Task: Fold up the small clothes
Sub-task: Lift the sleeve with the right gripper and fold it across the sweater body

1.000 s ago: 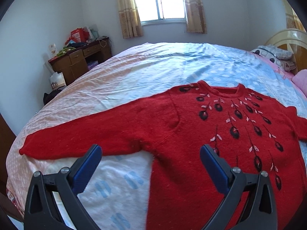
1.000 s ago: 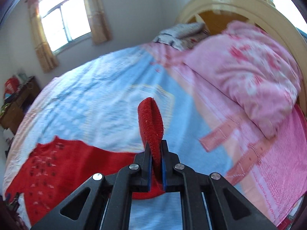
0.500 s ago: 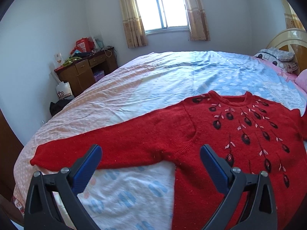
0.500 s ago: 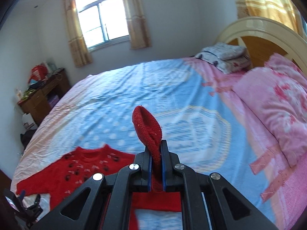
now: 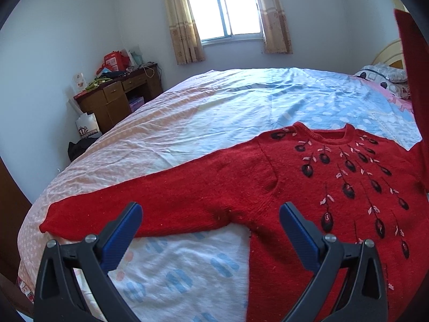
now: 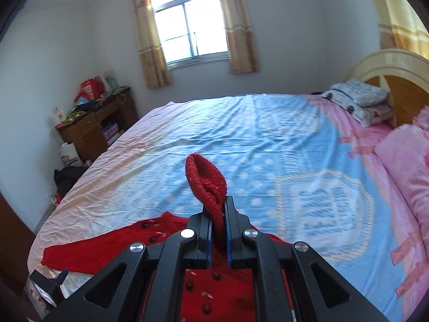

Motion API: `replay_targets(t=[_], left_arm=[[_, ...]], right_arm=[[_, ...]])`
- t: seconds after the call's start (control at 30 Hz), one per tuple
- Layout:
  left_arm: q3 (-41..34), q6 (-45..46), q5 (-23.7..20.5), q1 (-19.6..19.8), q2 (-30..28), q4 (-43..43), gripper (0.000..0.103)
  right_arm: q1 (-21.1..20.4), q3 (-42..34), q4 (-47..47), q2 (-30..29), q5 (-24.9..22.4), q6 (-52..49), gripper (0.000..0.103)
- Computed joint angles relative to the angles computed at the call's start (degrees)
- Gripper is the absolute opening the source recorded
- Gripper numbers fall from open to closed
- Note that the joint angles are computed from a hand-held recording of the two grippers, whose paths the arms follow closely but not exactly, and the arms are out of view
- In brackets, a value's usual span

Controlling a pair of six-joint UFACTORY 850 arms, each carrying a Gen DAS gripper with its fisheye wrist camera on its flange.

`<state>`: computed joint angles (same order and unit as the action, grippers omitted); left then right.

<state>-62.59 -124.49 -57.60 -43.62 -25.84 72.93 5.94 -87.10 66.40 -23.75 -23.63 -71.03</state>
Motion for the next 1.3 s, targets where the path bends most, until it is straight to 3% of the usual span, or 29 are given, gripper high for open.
replay_targets(t=[0.43, 0.53, 0.6, 0.7, 0.77, 0.8, 0.83, 0.9, 1.0, 1.13, 1.2, 1.3], left_arm=[[1.74, -1.92, -0.12, 1.28, 0.82, -0.54, 0.103], [1.93, -1.8, -0.32, 1.65, 0.63, -1.06, 0.103], [2.08, -1.75, -0.76, 1.89, 0.5, -1.6, 0.103], [2.5, -1.81, -0.84, 2.21, 0.6, -2.08, 0.103], [2.84, -1.94, -0.99, 2.26, 0.8, -2.16, 0.103], [3.32, -2.57, -0.49, 2.33, 1.16, -1.81, 0.103], [3.68, -3.11, 0.1, 2.43, 1.45, -1.63, 0.103], [4.6, -4.92, 2.91, 2.78, 2.22, -0.39, 0.103], [5.04, -6.75, 7.85, 3.0, 2.85, 2.48, 0.103], [5.04, -10.52, 15.66, 3.57, 3.74, 9.26, 0.103], [3.4, -9.82, 17.45, 3.76, 3.05, 11.17, 0.103], [0.25, -7.87, 20.85, 4.83, 1.24, 13.3, 0.101]], right_arm=[[10.91, 1.68, 0.35, -6.58, 2.46, -3.14, 0.007], [13.86, 3.24, 0.53, -8.85, 5.26, -5.66, 0.007], [15.55, 3.8, -2.17, -11.06, 6.45, -4.93, 0.007], [15.96, 3.32, -8.24, -13.74, 4.23, -1.68, 0.008], [15.6, 4.0, -12.11, -14.18, 2.2, -1.16, 0.021], [15.26, 5.59, -10.91, -13.33, 2.49, -3.44, 0.046], [14.78, 6.96, -8.82, -12.34, 2.7, -5.95, 0.065], [12.58, 10.83, -2.14, -9.63, 2.41, -13.27, 0.067], [8.85, 14.25, -0.46, -7.03, 1.63, -15.71, 0.067], [4.53, 18.48, 3.19, -4.22, 5.94, -19.34, 0.067], [2.22, 21.68, 10.74, -2.39, 7.39, -27.01, 0.067], [-0.84, 24.59, 18.03, -0.92, 5.77, -34.74, 0.067]])
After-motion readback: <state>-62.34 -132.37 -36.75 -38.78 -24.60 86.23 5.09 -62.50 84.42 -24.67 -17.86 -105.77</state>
